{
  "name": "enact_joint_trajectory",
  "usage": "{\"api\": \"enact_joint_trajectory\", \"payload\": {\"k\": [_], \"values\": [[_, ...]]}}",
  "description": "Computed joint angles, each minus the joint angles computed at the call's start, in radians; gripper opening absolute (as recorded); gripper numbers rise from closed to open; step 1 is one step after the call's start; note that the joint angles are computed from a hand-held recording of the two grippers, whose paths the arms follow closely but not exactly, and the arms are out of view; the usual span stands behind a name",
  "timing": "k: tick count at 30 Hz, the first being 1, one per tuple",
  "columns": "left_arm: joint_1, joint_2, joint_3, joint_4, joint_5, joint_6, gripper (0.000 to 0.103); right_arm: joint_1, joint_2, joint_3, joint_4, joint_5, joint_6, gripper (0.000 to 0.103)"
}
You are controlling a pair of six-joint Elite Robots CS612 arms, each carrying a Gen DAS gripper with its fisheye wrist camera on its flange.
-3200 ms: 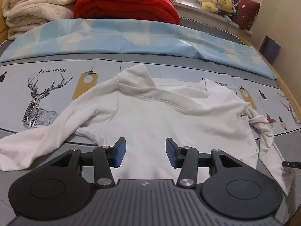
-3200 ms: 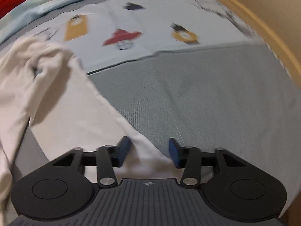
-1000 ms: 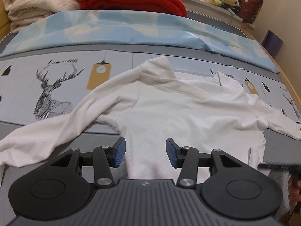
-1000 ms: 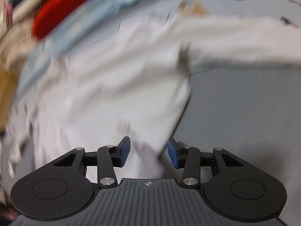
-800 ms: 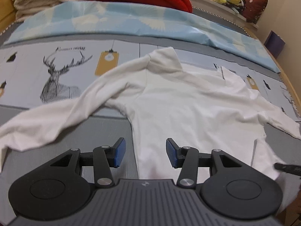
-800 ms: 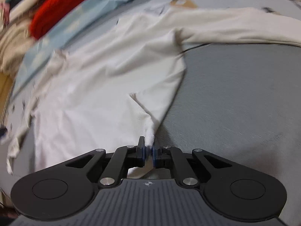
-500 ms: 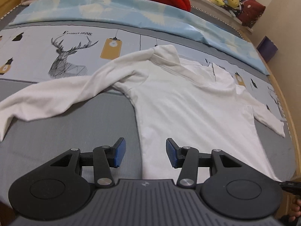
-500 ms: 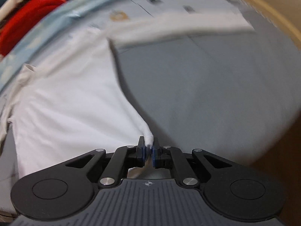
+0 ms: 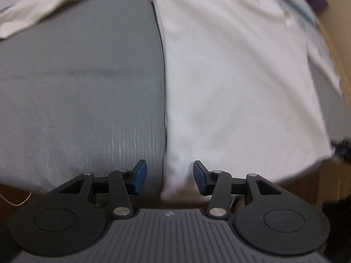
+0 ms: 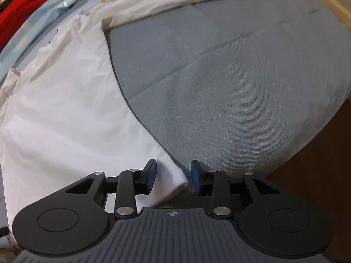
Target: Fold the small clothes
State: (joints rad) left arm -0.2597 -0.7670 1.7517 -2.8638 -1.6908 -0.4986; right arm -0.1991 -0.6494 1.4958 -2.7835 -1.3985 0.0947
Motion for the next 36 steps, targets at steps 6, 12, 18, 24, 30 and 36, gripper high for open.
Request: {"api": "enact_joint_trajectory", "payload": {"k": [6, 12, 18, 24, 30, 36], "values": [[-0.008, -0.016, 0.039, -0.089, 0.032, 0.091, 0.005, 0.002, -0.01, 0.017, 0.009, 0.035, -0.06, 0.007], [0.013, -0.07, 0.132, -0.212, 0.116, 0.045, 0.005, -0.018, -0.061, 0.091, -0.102, 0.254, -0.104, 0.006], [0.028, -0.048, 0.095, -0.083, 0.031, 0.079, 0.006, 0.016, -0.053, 0.049, 0.126, 0.025, -0.175, 0.006], [0.024, -0.031, 0.064, -0.048, 0.032, 0.103, 0.006, 0.013, -0.069, 0.083, 0.044, 0.005, -0.163, 0.006], [0.024, -0.029, 0.078, -0.12, 0.011, 0.111, 0.01, 0.026, -0.065, 0.089, 0.014, -0.004, -0.158, 0.014], [0.012, -0.022, 0.056, -0.03, 0.069, 0.163, 0.012, 0.047, -0.052, 0.063, 0.098, -0.09, -0.23, 0.018]]}}
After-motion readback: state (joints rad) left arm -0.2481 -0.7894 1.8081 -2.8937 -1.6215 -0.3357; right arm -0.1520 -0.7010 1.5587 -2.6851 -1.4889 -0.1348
